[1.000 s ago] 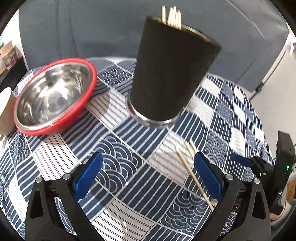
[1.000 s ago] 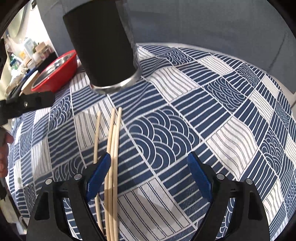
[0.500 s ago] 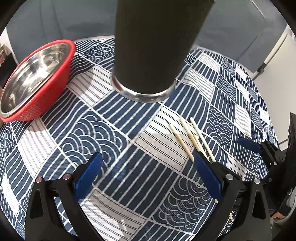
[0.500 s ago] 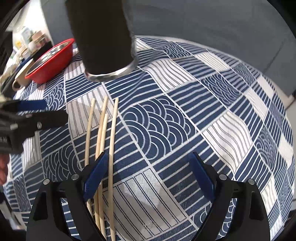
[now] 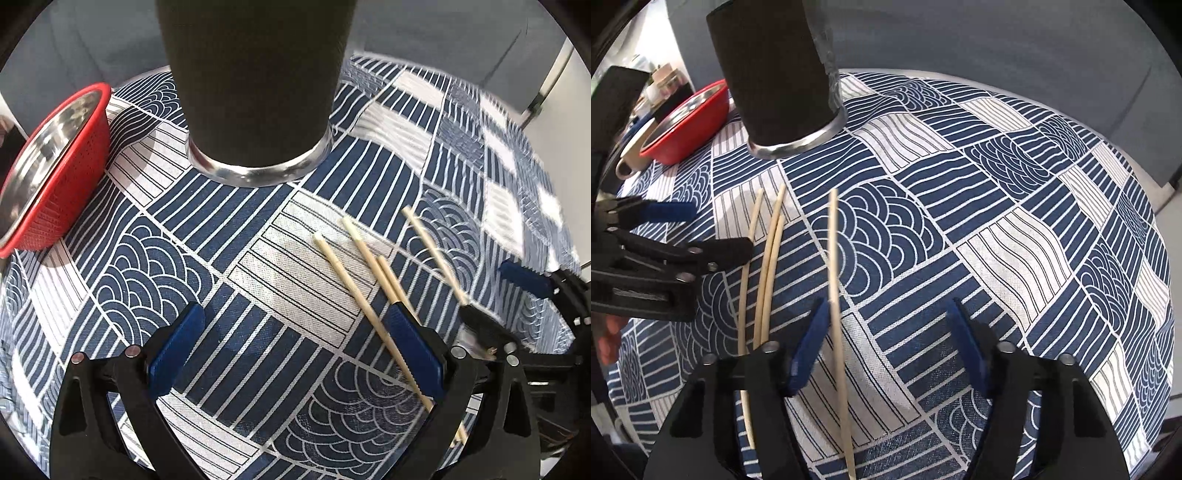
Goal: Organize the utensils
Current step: 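Lower both tools to the chopstick pile and close the right tool on one, then lift the chopstick in the right tool while the left tool grasps one and rises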
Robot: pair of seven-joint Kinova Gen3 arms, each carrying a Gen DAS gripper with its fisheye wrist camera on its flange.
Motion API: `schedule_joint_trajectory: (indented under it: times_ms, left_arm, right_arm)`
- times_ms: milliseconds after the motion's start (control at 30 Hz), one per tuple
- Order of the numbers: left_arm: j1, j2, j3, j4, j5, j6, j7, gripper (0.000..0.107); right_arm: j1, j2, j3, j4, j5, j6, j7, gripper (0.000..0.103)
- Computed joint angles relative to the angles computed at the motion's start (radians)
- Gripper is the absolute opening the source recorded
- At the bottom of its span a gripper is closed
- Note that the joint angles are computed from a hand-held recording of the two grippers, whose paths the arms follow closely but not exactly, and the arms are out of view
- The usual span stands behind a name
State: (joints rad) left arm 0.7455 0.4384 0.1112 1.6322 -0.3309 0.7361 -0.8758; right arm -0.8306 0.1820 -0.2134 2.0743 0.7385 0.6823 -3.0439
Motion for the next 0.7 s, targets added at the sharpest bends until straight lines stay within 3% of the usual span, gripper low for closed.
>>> schedule_joint_trajectory:
  times_ms: [267,333,400,467,500,633,700]
  left_arm:
    - [0.008,0.014,0.002,-0.021,-0.02,0.049,-0.018,0.098]
    - [0.011,0.01,-0.003,-0.017,-0.019,0.051,-0.006,0.093]
    - [0.018,-0.005,-0.013,-0.004,-0.029,0.047,0.022,0.083]
    - [0.019,-0.021,-0.022,0.004,-0.037,0.055,0.062,0.061]
    - [0.012,-0.027,-0.02,0.006,-0.036,0.061,0.067,0.056]
    - [-0.055,-0.058,0.006,0.029,0.003,0.062,0.026,0.017]
    - [-0.099,-0.073,0.019,0.043,0.046,0.059,-0.005,0.006]
  right_arm:
    - [0.039,-0.014,0.003,-0.014,-0.078,0.016,0.08,0.018]
    - [0.05,-0.02,0.004,-0.012,-0.092,0.02,0.095,0.013]
    - [0.063,-0.026,0.005,-0.006,-0.106,0.015,0.104,0.007]
    - [0.079,-0.035,0.007,0.003,-0.122,0.0,0.117,0.005]
    - [0.087,-0.04,0.007,0.008,-0.129,-0.007,0.12,0.005]
    - [0.097,-0.04,0.006,0.001,-0.146,0.018,0.121,0.005]
    - [0.102,-0.039,0.006,-0.004,-0.158,0.037,0.123,0.005]
